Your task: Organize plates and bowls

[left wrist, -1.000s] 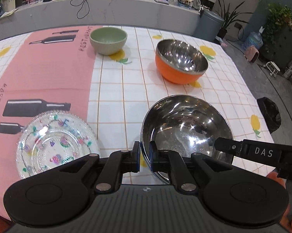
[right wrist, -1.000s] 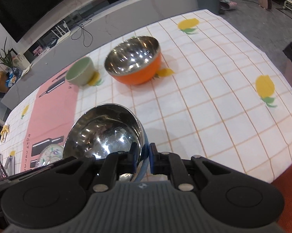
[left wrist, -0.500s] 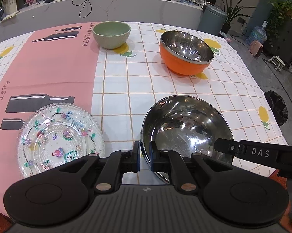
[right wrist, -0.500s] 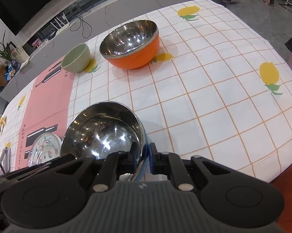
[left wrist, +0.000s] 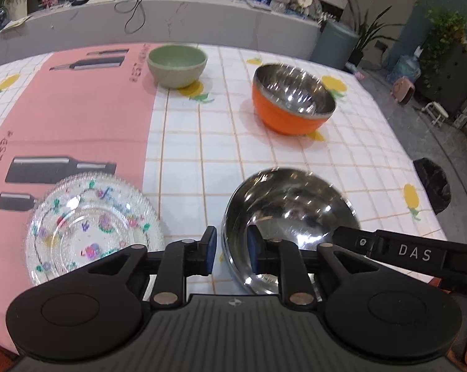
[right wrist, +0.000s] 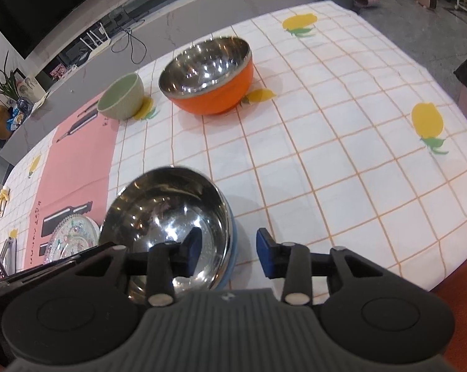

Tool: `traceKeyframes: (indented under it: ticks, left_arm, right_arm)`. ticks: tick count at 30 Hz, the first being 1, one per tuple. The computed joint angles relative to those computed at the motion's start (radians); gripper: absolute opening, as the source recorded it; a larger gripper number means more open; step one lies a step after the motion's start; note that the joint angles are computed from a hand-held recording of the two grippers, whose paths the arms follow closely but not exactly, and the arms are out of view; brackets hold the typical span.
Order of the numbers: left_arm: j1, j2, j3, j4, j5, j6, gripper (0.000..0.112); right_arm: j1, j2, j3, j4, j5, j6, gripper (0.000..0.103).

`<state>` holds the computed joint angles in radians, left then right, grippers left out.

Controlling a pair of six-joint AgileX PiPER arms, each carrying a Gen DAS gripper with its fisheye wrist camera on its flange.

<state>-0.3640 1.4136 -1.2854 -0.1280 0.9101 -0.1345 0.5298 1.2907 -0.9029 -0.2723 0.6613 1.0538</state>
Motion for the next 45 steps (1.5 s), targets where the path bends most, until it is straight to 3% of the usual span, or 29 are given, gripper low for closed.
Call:
traceKeyframes:
  ticks: [2,4,6,9,12,13,14,19,22,25,29,34,41,45]
  left_arm:
    - [-0.005,-0.013,-0.001,0.006,-0.022,0.018,0.026]
    - [-0.03,-0.046,0.021,0.06,-0.082,0.023,0.027]
    - [-0.065,-0.072,0.032,0.143,-0.126,0.0,0.028]
    - [-0.093,-0.088,0.029,0.223,-0.157,-0.02,0.029]
    - [-0.104,-0.09,0.019,0.245,-0.172,0.001,0.029]
    - [-0.11,-0.09,0.016,0.258,-0.176,-0.003,0.03]
    - [-0.11,-0.091,0.015,0.259,-0.184,0.0,0.03]
    - [-0.076,-0.084,-0.004,0.206,-0.246,0.035,0.032]
    - [-0.058,-0.058,-0.039,0.2,-0.275,0.044,0.032]
    - [-0.038,-0.031,-0.081,0.168,-0.297,0.07,0.032]
    - [-0.017,0.018,-0.143,0.138,-0.317,0.083,0.033]
    - [0.027,0.136,-0.311,0.006,-0.21,0.189,0.034]
    - [0.05,0.358,-0.614,-0.032,0.019,0.21,0.041]
    - [0.049,0.484,-0.77,-0.026,0.127,0.196,0.044]
  right_arm:
    - [0.011,-0.013,-0.003,-0.028,0.003,0.021,0.048]
    - [0.036,-0.027,-0.007,-0.092,0.015,0.07,0.048]
    - [0.085,-0.051,0.004,-0.236,0.032,0.216,0.049]
    - [0.165,-0.081,0.022,-0.467,0.069,0.402,0.067]
    - [0.199,-0.098,0.025,-0.57,0.1,0.505,0.083]
    - [0.216,-0.095,0.017,-0.603,0.137,0.555,0.093]
    - [0.232,-0.097,0.021,-0.65,0.161,0.606,0.095]
    - [0.207,-0.112,0.026,-0.713,0.147,0.651,0.095]
    - [0.2,-0.086,-0.004,-0.738,0.193,0.675,0.094]
    - [0.167,-0.066,-0.033,-0.75,0.184,0.636,0.089]
    - [0.121,-0.022,-0.085,-0.759,0.191,0.623,0.089]
    - [-0.063,0.045,-0.198,-0.466,0.048,0.335,0.089]
    - [-0.139,0.233,-0.41,-0.304,0.135,0.085,0.089]
    - [-0.214,0.327,-0.507,-0.137,0.139,-0.055,0.089]
